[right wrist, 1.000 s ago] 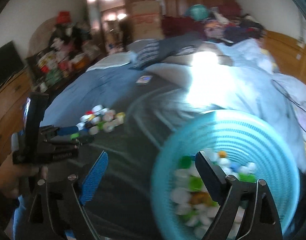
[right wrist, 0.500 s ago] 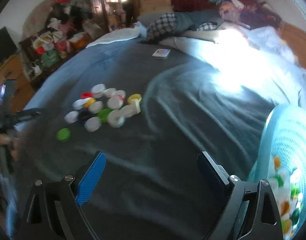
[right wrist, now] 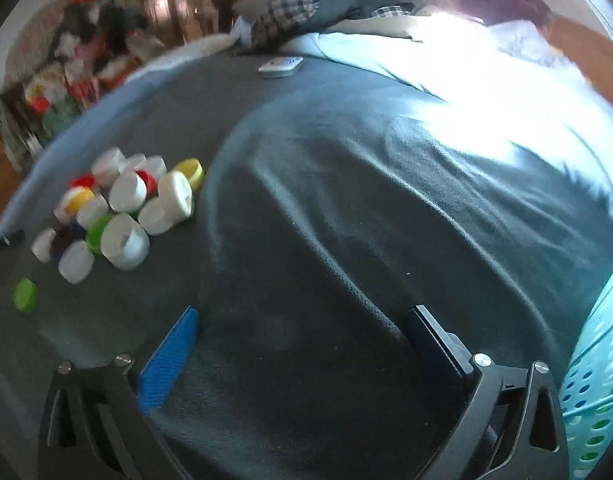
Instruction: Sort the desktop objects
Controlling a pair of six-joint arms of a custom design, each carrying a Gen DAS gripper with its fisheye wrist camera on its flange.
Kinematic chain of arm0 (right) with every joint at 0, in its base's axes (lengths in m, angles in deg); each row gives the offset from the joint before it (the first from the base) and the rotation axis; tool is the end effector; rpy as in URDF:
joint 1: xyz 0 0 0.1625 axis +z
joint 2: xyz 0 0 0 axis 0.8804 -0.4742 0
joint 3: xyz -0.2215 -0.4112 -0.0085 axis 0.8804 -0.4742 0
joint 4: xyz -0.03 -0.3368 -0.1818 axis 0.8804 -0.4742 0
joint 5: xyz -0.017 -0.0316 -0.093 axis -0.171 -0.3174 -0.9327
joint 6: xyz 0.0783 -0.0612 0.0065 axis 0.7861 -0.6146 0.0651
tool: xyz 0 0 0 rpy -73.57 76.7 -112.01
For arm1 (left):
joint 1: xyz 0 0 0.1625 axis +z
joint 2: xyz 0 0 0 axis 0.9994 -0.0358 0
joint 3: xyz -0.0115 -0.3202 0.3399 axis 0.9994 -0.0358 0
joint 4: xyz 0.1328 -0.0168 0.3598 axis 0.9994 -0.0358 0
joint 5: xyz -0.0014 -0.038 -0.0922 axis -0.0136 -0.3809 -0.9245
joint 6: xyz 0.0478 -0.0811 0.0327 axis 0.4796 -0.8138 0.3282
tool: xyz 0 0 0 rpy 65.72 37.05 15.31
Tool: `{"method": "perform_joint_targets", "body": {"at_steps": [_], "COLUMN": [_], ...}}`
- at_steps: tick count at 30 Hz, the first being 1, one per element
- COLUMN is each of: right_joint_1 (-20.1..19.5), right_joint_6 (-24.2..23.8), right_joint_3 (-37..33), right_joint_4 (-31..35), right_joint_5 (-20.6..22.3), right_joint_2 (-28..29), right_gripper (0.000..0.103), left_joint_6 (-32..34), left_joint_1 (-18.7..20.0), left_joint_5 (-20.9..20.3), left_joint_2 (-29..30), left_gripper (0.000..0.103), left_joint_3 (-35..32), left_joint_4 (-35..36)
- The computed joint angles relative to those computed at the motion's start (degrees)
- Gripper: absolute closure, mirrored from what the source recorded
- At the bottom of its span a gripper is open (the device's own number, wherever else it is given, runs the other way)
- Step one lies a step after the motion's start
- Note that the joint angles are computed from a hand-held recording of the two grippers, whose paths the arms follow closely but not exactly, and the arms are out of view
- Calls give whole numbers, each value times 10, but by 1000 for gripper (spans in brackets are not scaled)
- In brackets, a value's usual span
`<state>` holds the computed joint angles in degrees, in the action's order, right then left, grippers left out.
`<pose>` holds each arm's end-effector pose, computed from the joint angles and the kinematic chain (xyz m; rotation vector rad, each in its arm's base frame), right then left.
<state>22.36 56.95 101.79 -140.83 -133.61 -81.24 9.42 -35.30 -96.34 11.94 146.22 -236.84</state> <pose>0.0333 -0.4398 0.3694 0.0533 -2.2491 0.8559 -0.2044 -0.6188 0.0508 0.2695 2.2900 -0.7354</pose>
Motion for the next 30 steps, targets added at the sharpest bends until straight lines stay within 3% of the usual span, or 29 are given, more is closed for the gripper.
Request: {"method": "perform_joint_targets", "body": {"at_steps": [30], "right_joint_1": [0], "right_joint_6": [-2], "right_joint_3": [-3], "right_joint_4": [0], "right_joint_5": [-5], "right_joint_2": [6], "right_gripper": [0], "left_joint_6": [9], "left_joint_1": [6], "left_joint_5": [-22], "left_joint_2": [2], "left_gripper": [2], "left_joint_3": [1], "left_joint_4": [-34]}}
